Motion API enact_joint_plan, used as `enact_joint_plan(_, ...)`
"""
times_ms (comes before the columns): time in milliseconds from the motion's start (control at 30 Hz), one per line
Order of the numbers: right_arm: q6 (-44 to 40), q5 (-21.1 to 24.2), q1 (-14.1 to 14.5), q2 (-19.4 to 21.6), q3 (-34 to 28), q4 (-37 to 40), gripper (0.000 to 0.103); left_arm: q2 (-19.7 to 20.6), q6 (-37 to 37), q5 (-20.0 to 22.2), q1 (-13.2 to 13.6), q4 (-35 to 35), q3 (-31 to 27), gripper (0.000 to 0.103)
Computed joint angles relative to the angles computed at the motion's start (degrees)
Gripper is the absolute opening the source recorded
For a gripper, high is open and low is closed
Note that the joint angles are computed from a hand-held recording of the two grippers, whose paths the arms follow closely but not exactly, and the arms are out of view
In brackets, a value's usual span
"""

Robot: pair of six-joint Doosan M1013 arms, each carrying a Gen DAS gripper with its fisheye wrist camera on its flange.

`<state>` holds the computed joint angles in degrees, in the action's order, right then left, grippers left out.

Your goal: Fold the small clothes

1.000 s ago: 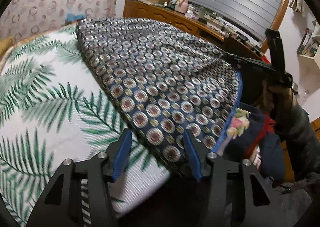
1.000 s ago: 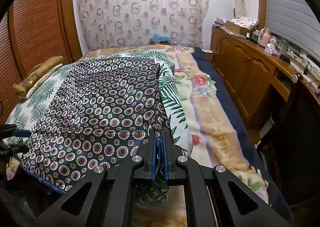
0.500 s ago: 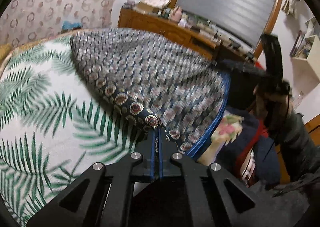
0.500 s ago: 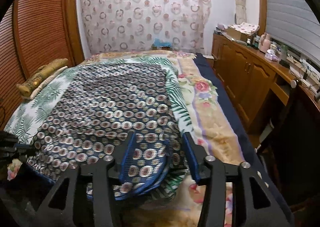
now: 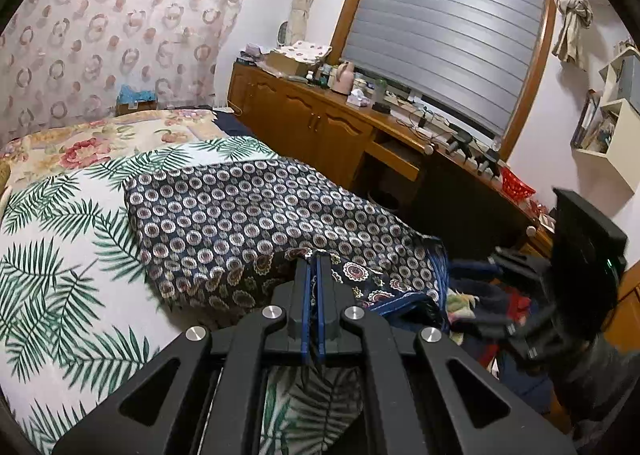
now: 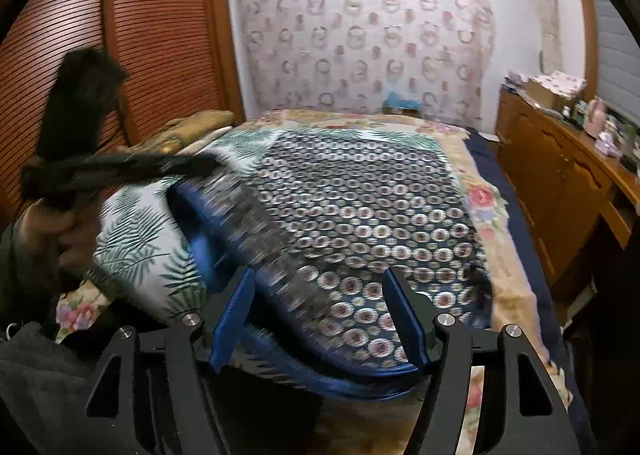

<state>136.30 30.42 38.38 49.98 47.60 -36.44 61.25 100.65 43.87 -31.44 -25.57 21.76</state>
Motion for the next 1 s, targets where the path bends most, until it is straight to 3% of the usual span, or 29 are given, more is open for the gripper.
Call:
enact_joint_plan(200, -5.8, 1.4, -0.2, 0.4, -0.3, 3.4, 0.071, 0.7, -1.6, 0.1, 0.2, 0.9, -1.1, 0.004)
enact_joint_plan(400, -8.6, 10.4, -0.2, 2.9, -4.7, 2.1, 0.071, 0.1, -2.2, -1.0, 0.4, 0.5, 0.2, 0.004)
enact_joint_plan(567, -6.6, 8.5, -0.8, 1.4, -1.6, 0.1, 0.071, -1.0, -2.0, -2.6, 0.5, 0.0, 2.6, 0.004)
enact_joint_plan(633, -7.7, 9.6, -0.9, 1.6, -2.1, 0.3, 0.058, -1.2, -2.3, -3.0, 0.6, -0.1, 3.1, 0.004)
enact_joint_plan(667, -8.8, 9.9, -1.1, 1.8, -2.5, 1.3, 0.040, -1.4, -2.3, -3.2, 0.6, -0.2, 3.4, 0.004)
enact_joint_plan(700, -10.4, 10.0, -1.2, 1.8, -2.8, 2.2, 0.014, -1.5, -2.5, -3.4, 0.7, 0.0, 3.5, 0.004)
enact_joint_plan(733, -11.0, 10.0, -1.2, 1.9, -3.0, 1.3, 0.004, -1.5, -2.9, -3.6, 0.7, 0.5, 3.6, 0.004)
enact_joint_plan(900, -14.4, 9.8, -1.6, 3.3, -8.0, -2.2, 0.003, -1.9, -6.9, -5.2, 0.9, 4.7, 3.6, 0.004)
enact_joint_plan(1000, -17.8, 11.0, -1.7, 5.5, -14.1, -3.5, 0.003, -0.3, -9.9, -3.9, 1.3, 7.7, 0.3, 0.004)
